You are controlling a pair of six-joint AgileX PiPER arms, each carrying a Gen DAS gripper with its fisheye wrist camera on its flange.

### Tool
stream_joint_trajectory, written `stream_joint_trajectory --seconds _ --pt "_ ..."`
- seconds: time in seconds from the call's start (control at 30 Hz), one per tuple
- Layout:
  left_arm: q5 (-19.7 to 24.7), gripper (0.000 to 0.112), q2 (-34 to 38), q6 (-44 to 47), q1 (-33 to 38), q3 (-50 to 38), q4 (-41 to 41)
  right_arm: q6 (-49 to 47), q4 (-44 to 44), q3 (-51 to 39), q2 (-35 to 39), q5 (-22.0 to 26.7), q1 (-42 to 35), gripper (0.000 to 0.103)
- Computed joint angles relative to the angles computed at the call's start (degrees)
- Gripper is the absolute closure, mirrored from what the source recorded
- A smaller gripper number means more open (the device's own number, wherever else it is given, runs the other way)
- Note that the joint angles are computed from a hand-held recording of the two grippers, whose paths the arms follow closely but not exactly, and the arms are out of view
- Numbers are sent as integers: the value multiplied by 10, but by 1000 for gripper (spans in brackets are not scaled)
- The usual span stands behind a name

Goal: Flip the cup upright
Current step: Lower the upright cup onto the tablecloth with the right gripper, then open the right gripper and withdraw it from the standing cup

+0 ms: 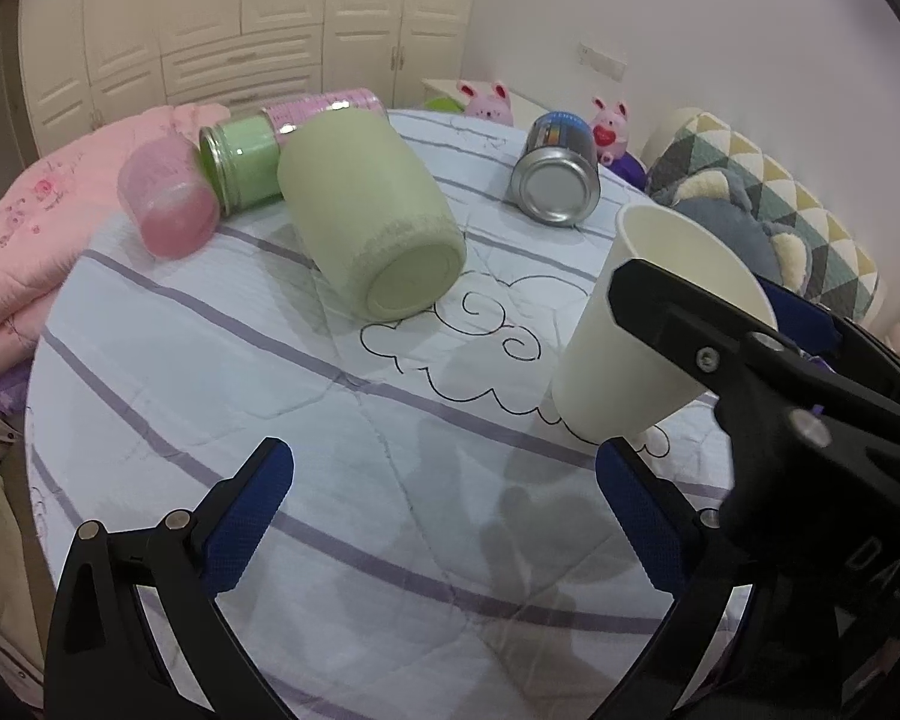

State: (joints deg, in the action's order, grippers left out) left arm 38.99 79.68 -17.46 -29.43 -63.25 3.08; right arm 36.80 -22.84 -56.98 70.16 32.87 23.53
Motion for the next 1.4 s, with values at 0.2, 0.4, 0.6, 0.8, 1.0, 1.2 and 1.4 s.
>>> stream_joint_trajectory --seconds 0.2,0.4,0.6,0.8,1.0,1.2,1.4 --pt "14 10 -22 -32 -16 0 48 -58 54 11 -33 -4 -23 20" --pt "30 10 -46 -113 -47 -3 138 -169 153 29 -79 -22 -56 20" --pt "56 10 -61 -192 -81 -10 224 -174 136 47 -122 -26 -56 20" --pt "74 10 -76 -241 -109 -14 263 -273 234 65 -149 -22 -116 20" --pt "89 10 -84 -288 -143 -19 302 -339 296 78 -175 -17 -165 20" --pt "106 10 -87 -352 -183 -19 359 -376 325 88 -194 -17 -190 20" --pt "111 10 -92 -397 -219 -17 406 -243 165 99 -217 -35 -130 20"
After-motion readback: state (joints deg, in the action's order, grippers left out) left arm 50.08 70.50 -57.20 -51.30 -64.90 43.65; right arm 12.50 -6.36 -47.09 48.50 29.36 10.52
